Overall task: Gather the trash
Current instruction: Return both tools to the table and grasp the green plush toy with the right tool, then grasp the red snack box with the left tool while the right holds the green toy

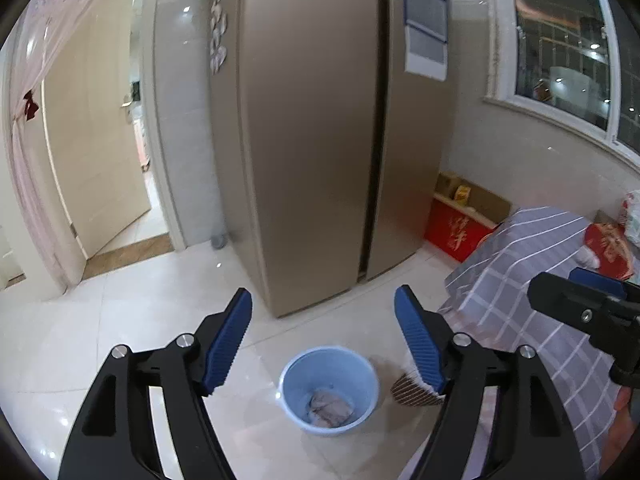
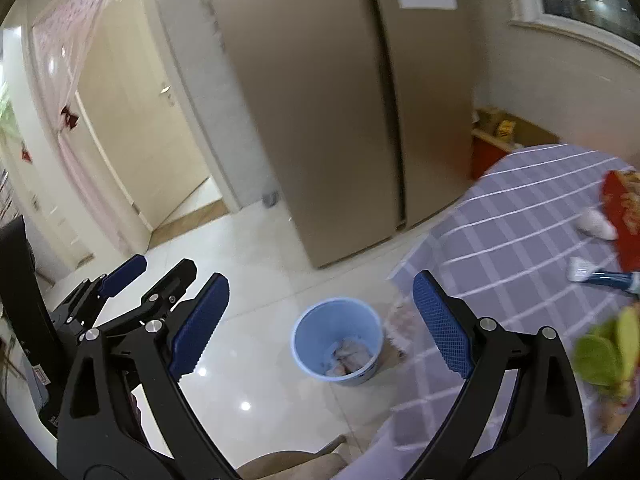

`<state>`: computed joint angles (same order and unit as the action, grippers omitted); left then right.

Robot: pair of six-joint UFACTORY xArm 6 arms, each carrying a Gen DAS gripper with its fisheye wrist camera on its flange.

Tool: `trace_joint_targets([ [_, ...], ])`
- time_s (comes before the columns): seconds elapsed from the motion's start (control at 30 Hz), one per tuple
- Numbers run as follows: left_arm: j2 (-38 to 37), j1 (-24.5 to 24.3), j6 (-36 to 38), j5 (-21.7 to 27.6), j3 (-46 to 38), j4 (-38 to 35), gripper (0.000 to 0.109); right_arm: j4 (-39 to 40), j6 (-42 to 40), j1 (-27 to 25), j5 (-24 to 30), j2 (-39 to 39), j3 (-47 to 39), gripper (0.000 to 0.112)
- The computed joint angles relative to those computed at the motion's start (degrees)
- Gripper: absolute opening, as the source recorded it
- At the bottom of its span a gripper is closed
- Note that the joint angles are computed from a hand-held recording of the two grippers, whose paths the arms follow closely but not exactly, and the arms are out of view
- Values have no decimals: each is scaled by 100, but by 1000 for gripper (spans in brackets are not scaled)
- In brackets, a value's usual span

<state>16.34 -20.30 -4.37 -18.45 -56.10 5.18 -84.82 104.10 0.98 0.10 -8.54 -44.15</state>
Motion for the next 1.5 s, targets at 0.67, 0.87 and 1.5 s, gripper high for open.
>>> trace_joint_targets([
  [0.67, -93, -745, -1605, -580, -81, 2072, 76, 1515, -1199, -1110, 1162, -2347, 2313, 92],
  [0.87, -25, -1039, -1347, -431, -59, 1936, 78, 2103, -1712, -1466, 919, -2292, 2595, 92],
  [1.5, 5, -1203, -1290, -148, -91, 1672, 78, 4704, -4596, -1346, 332, -1788, 2475, 25],
])
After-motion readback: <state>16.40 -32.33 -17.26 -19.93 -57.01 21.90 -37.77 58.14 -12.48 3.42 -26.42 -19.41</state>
